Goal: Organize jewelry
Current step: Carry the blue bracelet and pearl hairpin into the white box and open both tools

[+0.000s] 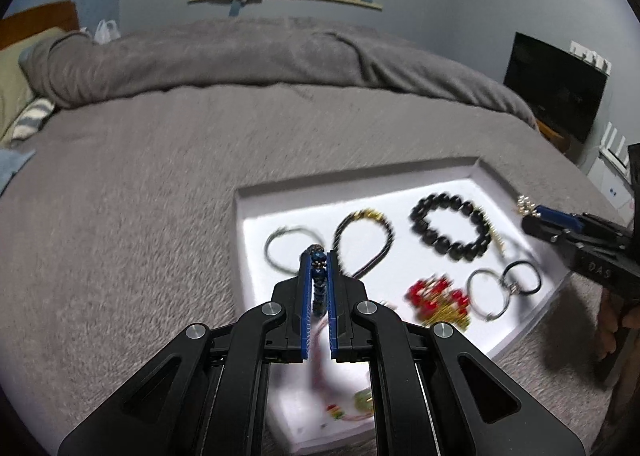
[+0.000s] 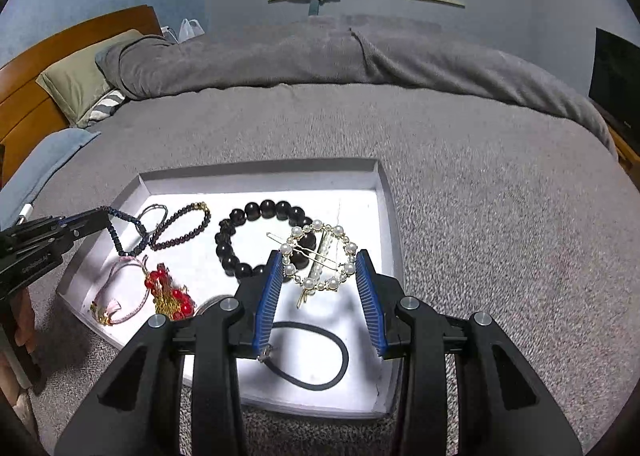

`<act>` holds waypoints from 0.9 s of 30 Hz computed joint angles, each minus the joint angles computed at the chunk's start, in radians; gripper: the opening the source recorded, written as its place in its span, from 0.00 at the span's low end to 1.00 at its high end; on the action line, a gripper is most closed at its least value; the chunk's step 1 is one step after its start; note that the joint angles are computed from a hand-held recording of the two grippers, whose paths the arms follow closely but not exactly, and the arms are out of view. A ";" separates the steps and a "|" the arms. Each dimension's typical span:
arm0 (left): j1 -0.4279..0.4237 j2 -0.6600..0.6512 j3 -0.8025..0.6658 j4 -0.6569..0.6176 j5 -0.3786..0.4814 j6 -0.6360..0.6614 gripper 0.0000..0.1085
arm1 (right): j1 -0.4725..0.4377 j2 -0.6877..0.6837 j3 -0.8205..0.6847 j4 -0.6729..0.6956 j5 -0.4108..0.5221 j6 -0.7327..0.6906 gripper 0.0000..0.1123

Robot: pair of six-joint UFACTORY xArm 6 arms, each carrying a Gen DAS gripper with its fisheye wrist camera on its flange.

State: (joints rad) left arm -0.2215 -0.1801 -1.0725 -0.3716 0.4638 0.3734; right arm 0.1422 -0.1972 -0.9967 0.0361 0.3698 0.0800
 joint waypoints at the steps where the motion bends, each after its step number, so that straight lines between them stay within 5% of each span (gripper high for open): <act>1: 0.006 -0.001 0.007 0.012 0.002 -0.005 0.07 | 0.001 -0.002 0.002 -0.007 0.004 0.003 0.33; 15: -0.010 0.018 0.027 0.094 0.025 -0.024 0.07 | 0.020 0.021 -0.005 -0.251 0.059 0.152 0.34; 27: -0.013 0.022 0.027 0.128 0.012 -0.044 0.07 | 0.025 0.058 -0.027 -0.276 0.064 0.158 0.34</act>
